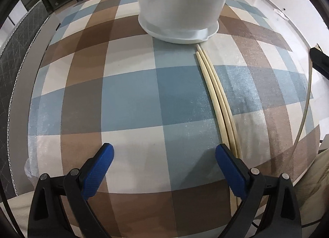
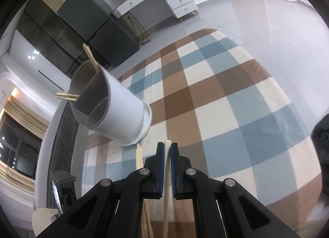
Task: Organize utensils
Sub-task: 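Close the left gripper on one chopstick while the right gripper holds its chopstick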
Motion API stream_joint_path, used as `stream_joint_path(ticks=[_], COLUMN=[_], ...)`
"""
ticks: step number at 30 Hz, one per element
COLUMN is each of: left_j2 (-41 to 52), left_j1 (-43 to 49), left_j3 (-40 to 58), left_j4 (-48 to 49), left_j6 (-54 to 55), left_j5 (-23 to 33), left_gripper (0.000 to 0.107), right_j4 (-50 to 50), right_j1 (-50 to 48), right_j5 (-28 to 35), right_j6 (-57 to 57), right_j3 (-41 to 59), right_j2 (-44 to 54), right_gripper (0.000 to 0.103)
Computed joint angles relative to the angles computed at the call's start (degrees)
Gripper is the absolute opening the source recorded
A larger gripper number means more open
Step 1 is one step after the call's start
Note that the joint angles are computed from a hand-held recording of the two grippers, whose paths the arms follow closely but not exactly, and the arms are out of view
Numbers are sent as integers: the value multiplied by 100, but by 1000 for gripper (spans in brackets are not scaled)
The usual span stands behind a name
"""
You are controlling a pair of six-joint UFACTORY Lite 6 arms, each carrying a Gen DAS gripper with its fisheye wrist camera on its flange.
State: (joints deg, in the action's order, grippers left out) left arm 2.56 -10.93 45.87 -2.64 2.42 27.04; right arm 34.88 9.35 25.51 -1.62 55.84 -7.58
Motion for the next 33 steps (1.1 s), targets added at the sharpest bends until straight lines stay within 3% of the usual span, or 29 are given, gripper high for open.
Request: stream_joint_path(ticks=[2, 5, 12, 20, 27, 32, 33], left_j2=[-39, -90, -92, 166, 912, 1672, 1808], left_j1=[154, 232, -176, -251, -143, -116, -169], left_j3=[61, 84, -52, 325, 1466, 2515, 2728], left_j4=[-638, -865, 0, 716, 318, 171, 187], left_j6=[610, 860, 145, -510, -159, -50, -88], left_j5=[117, 74, -139, 128, 445, 741, 808], left_gripper=[96, 96, 97, 96, 66, 59, 52], right_j4=[-68, -3, -151, -241, -22, 742, 840], right_j1=[-33, -90, -65, -93, -197, -489, -523], right_j5=[-52, -66, -163, -335, -305, -208, -184], right_j6=[106, 46, 193, 336, 201, -448, -532], right_j3=[-21, -21, 5, 35, 110, 84, 98], right_j2=[-42, -28, -5, -88, -2, -7, 3], right_gripper=[5, 5, 5, 5, 5, 5, 5])
